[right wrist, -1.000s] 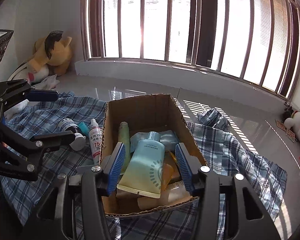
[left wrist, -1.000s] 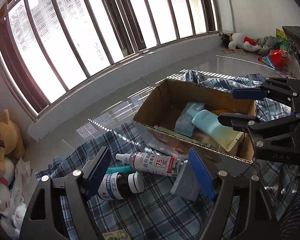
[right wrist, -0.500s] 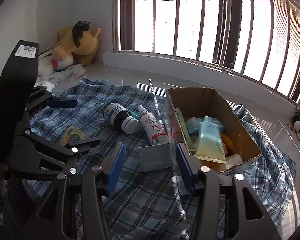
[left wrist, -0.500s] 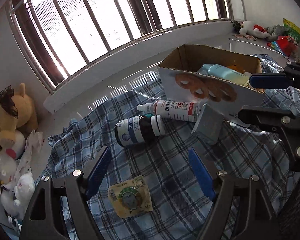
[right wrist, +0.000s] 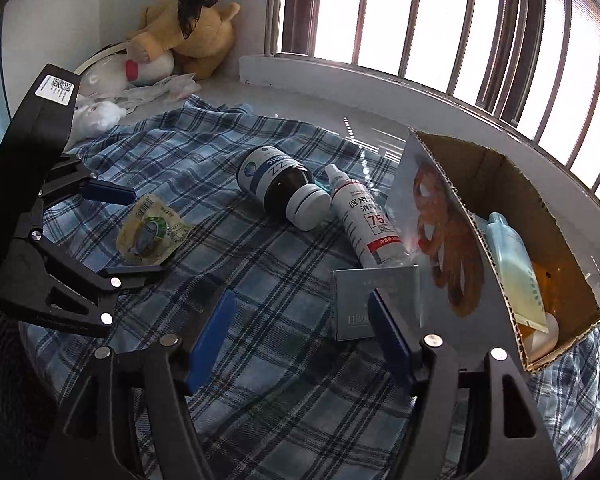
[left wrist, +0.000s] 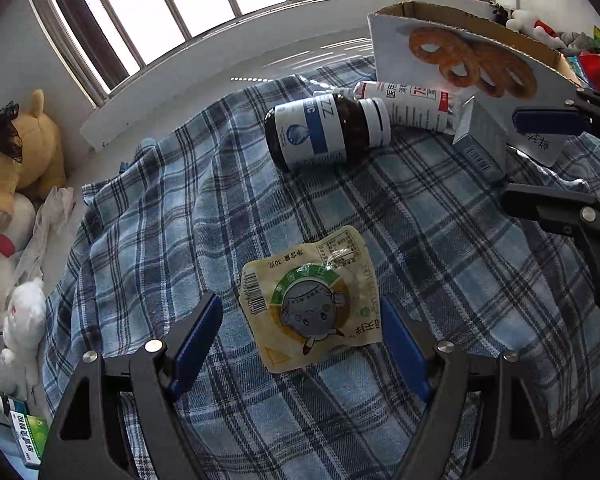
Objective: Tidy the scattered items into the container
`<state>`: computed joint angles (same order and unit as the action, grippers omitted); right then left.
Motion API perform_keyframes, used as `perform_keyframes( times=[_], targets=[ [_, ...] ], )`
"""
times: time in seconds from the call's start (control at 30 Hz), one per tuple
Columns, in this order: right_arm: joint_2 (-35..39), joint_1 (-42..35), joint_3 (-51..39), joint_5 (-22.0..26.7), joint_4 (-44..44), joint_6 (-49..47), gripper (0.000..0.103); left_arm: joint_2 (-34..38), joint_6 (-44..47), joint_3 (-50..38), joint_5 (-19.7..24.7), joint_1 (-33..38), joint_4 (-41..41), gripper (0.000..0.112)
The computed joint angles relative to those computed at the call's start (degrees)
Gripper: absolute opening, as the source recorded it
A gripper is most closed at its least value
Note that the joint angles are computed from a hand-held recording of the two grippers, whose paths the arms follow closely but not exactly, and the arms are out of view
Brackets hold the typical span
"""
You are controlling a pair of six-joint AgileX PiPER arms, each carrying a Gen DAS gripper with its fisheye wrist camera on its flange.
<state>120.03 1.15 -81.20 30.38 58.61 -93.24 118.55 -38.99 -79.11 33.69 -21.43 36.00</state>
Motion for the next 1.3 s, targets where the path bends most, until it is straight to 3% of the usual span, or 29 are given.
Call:
perform_keyframes(
  times=[0.2,0.4,0.5,0.53,0.6,0.67,0.8,0.93,1.03,1.07,1.1,1.17,1.23,1.3],
  targets=[
    [4.71,0.19,-7.17,2.29,-8.8,10.0,0.077,1.35,3.65,-0.27,-3.55,2.25,-4.75,0.082],
    [6.5,2.66,-7.93,-3.92,-14.22,15.0,0.077,1.14,1.29,0.53,-4.57,1.46,-1.08,0.082],
    [7.75,3.27,-9.15,-5.11,-18.08,18.84,0.076,1.19,-1.53,0.28,-3.1,0.01,2.96,0.069],
    [7.44,3.35,-8.36,-6.33,-17.26,17.98,0.072,1.02,-2.24,0.39,-3.03,-0.28,3.86,0.066],
    [6.53,3.06,-7.18,-7.66,-14.99,15.92,0.037,0.38,-1.41,0.64,-3.62,-0.12,3.08,0.063],
    [6.91,1.38,-9.41,-2.25,-14.16,16.26,0.024,-0.62,-0.67,1.25,-4.48,0.18,1.6,0.059],
    [6.58,-0.57,-9.78,2.36,-11.39,14.39,0.012,-1.97,-0.76,1.87,-4.14,-0.2,2.0,0.058],
    [4.71,-1.61,-6.96,3.47,-8.92,11.05,0.01,-3.31,-1.28,2.27,-3.16,-1.08,3.0,0.057],
    [4.22,-2.06,-5.85,2.91,-9.83,13.87,0.019,-4.82,-1.99,3.69,-3.13,-1.8,3.85,0.057],
    [4.34,-2.08,-6.04,2.94,-10.79,15.85,0.034,-5.32,-2.35,4.3,-3.11,-2.11,4.34,0.057],
    [4.56,-2.15,-6.34,3.01,-11.63,17.85,0.056,-5.77,-2.74,4.92,-3.12,-2.41,4.78,0.057],
    [5.18,-2.29,-7.24,3.76,-12.57,21.5,0.066,-6.38,-3.21,5.94,-3.13,-2.9,5.35,0.057],
    [4.59,-1.32,-5.19,-0.94,-9.92,23.44,0.067,-6.61,-3.65,6.41,-3.07,-3.36,5.79,0.057],
    [3.34,1.16,-1.66,-9.39,-7.35,24.69,0.078,-6.3,-3.5,6.16,-3.06,-3.56,5.6,0.057]
  ],
)
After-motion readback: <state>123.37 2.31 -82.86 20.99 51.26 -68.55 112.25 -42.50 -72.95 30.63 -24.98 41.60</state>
